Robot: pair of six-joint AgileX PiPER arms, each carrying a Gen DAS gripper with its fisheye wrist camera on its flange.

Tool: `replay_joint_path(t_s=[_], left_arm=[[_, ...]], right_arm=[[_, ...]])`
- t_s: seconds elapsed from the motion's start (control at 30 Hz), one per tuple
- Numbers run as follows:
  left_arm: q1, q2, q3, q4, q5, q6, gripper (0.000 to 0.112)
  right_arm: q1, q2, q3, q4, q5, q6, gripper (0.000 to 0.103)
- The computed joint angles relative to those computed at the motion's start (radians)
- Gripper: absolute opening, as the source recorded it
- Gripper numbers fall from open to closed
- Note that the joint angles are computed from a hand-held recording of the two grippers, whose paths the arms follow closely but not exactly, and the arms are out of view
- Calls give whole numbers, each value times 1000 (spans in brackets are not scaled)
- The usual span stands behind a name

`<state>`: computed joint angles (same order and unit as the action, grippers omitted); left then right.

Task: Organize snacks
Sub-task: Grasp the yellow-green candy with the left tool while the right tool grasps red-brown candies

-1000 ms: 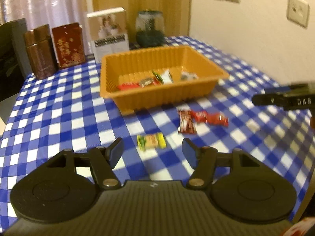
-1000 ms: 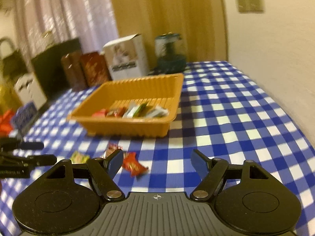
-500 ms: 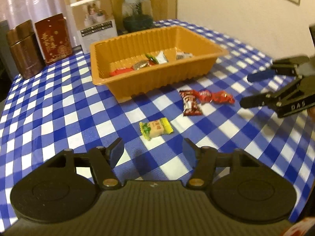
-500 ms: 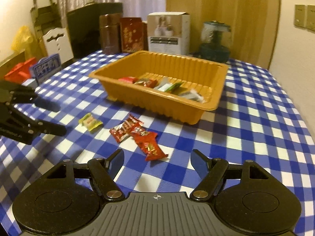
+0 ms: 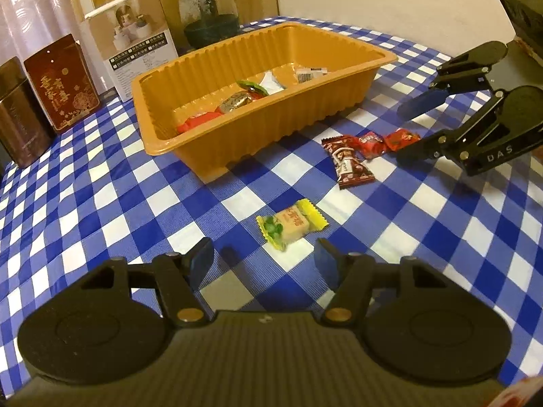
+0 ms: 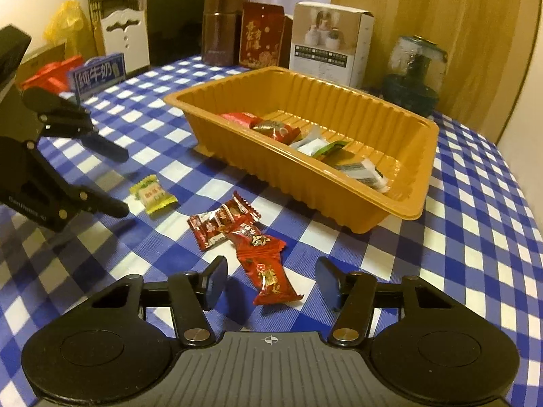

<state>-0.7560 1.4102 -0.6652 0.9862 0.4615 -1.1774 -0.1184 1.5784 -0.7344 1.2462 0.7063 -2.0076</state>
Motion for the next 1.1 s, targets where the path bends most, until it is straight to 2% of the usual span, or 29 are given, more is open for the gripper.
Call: replay_joint_path(t_s=[0.07,0.23,0.3,0.37,0.43,0.73,0.8,0.87,1.1], left_arm=[[15,12,-1,11,-15,-1,62],[45,28,-12,9,-43,5,63],[48,38,-21,18,-47,0,62],[48,46,-24,32,-55,-8,63],[51,52,-26,45,-65,-14,63],[79,81,-40,83,-120,-19,63],[78,87,-45,77,-126,-18,61],[81,89,-50,48,-140,7,52],[90,89,-62,-78,-168,91,33]], right_arm=[[5,12,-10,-9,-10,10,49],[-1,35,-27,-19,-4,27,45],[-2,38,-33,-33,5,57,40],[-2,39,-43,-62,23,107,30],[3,29,-41,-78,21,142,26],[4,8,-42,-113,15,258,24],[-1,9,-45,-113,20,272,24],[-5,10,-49,-112,26,284,24],[-1,6,-48,-113,27,298,24]])
